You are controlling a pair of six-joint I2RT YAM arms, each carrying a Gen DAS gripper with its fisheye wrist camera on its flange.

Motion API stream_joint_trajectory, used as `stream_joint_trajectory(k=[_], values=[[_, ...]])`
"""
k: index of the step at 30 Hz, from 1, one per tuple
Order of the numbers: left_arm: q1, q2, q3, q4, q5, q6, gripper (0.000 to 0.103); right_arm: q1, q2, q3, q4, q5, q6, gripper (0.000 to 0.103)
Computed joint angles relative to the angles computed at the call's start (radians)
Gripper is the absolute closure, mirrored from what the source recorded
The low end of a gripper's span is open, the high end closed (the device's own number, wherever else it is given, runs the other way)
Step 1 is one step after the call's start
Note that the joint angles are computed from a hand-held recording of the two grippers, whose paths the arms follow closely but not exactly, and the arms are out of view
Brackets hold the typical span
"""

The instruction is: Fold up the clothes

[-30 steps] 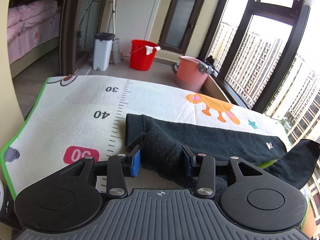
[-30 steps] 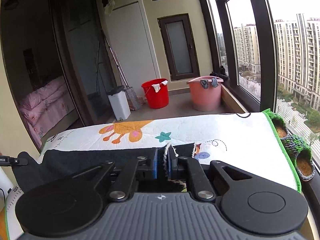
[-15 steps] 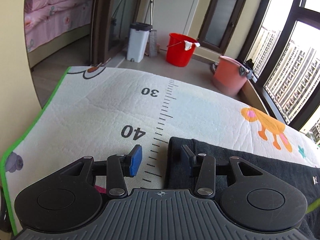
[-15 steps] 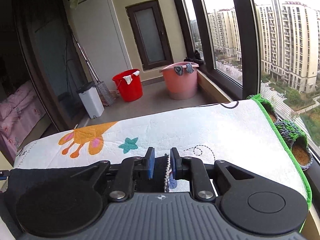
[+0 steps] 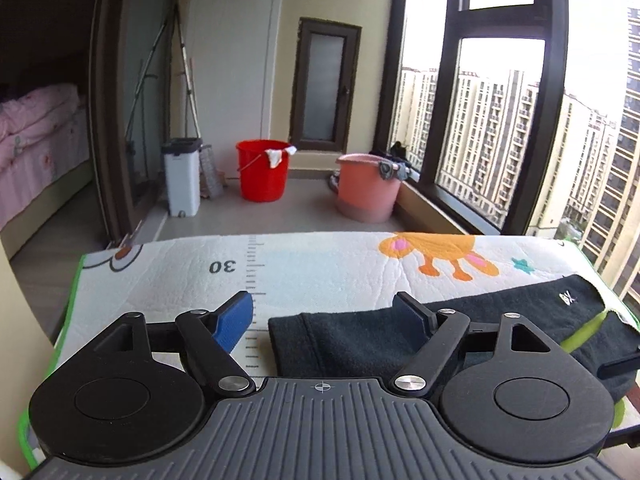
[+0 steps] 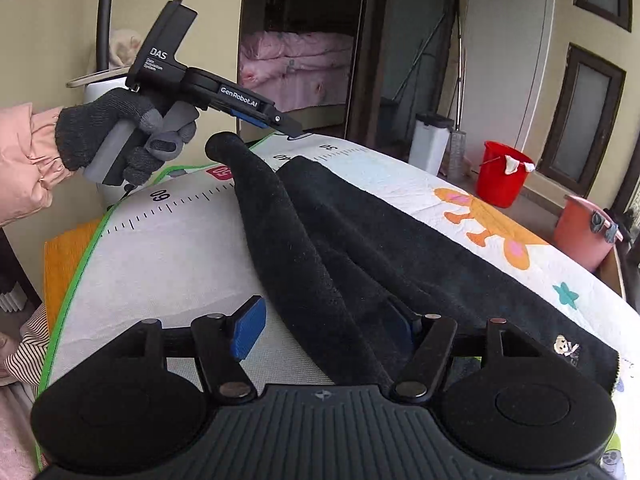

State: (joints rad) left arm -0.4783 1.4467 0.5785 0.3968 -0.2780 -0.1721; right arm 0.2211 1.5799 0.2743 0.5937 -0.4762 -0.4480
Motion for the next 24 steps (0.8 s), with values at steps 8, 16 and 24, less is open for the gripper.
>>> stream_joint_trajectory(k=[8, 16, 24], values=[[-0.223, -0.105, -0.151, 0.078, -0.142, 0.408, 0.008, -0.017, 0.115, 0.093, 0.007, 0.011, 0.087, 0.096], [-0.411, 0.272, -0.034, 0.239, -0.324, 0.65, 0.007, -0.016, 0.052, 0.087, -0.025, 0.003, 0.074, 0.096], [-0.373, 0.365, 0.102, 0.093, -0.277, 0.499, 0.09, -0.07, 0.021, 0.055, -0.03, -0.042, 0.062, 0.092]])
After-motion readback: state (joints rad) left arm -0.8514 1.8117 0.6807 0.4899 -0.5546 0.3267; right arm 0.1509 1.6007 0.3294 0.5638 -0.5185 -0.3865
